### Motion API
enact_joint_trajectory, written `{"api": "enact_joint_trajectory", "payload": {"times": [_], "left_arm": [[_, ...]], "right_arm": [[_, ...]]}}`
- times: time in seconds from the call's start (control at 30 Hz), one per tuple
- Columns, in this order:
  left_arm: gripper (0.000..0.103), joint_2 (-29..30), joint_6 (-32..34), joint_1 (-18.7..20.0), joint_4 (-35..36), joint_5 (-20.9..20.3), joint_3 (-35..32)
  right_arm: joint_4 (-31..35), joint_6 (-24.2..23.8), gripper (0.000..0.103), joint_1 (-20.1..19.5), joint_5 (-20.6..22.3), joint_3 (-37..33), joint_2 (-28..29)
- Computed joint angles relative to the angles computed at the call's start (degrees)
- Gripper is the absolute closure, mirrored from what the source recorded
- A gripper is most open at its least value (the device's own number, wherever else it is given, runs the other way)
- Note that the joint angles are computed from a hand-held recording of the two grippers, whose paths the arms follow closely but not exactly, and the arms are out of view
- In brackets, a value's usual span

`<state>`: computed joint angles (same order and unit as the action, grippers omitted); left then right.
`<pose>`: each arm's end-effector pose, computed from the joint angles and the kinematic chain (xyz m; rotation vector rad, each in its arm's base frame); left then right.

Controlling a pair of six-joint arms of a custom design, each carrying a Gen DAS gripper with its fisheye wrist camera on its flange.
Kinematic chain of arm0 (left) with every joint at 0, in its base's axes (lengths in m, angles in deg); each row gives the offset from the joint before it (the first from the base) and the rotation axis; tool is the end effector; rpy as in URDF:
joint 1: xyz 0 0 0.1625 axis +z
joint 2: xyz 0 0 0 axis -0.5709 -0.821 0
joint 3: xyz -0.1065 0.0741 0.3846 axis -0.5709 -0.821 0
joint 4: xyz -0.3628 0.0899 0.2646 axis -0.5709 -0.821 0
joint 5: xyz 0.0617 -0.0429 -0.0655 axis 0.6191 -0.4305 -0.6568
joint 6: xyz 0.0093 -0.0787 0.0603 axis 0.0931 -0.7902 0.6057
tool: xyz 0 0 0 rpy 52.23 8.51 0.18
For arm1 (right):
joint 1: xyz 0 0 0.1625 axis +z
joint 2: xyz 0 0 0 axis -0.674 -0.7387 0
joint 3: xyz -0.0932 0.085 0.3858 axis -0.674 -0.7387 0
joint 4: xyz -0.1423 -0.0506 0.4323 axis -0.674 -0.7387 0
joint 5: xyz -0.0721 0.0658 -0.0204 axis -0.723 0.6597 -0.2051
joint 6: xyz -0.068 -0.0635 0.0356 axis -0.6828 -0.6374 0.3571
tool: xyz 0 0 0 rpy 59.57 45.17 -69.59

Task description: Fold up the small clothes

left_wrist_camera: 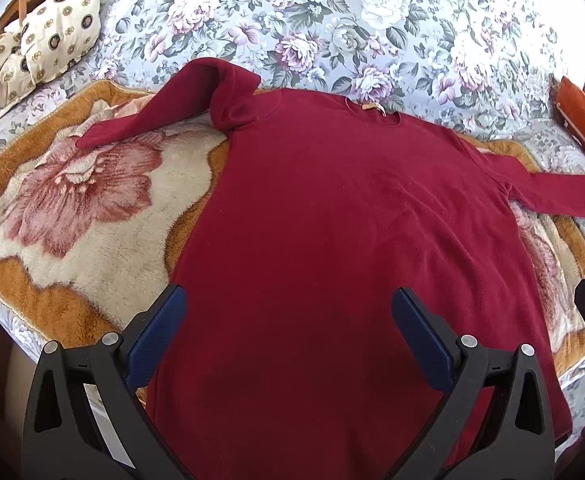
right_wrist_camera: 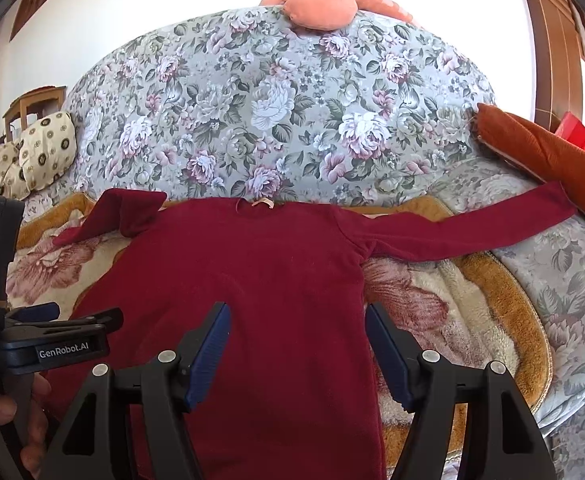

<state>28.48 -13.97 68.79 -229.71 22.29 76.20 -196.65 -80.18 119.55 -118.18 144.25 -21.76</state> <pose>-0.3334 -0.4882 -0.0401 0.0948 2.2421 -0.9187 0.0221 -0.4506 0.3178 0.6816 -2.1401 1.0727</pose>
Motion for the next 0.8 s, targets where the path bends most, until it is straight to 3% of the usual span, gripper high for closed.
{"api": "enact_joint_trajectory", "payload": {"times": [0.37, 0.53, 0.8], "left_arm": [[0.000, 0.9, -1.3, 1.1, 3.4, -1.7, -2.1], [0.000, 1.2, -1.4, 0.4, 4.4, -0.1, -2.1], [0.000, 0.4, -1.0, 1.0, 2.1, -1.6, -1.3]], "right_arm": [[1.1, 0.2, 0.036, -0.5, 0.8, 0.3, -0.7], [1.2, 0.9, 0.036, -0.8, 1.3, 0.4, -0.8], [0.2, 0.3, 0.036, -0.1, -0.2, 0.3, 0.1]]}}
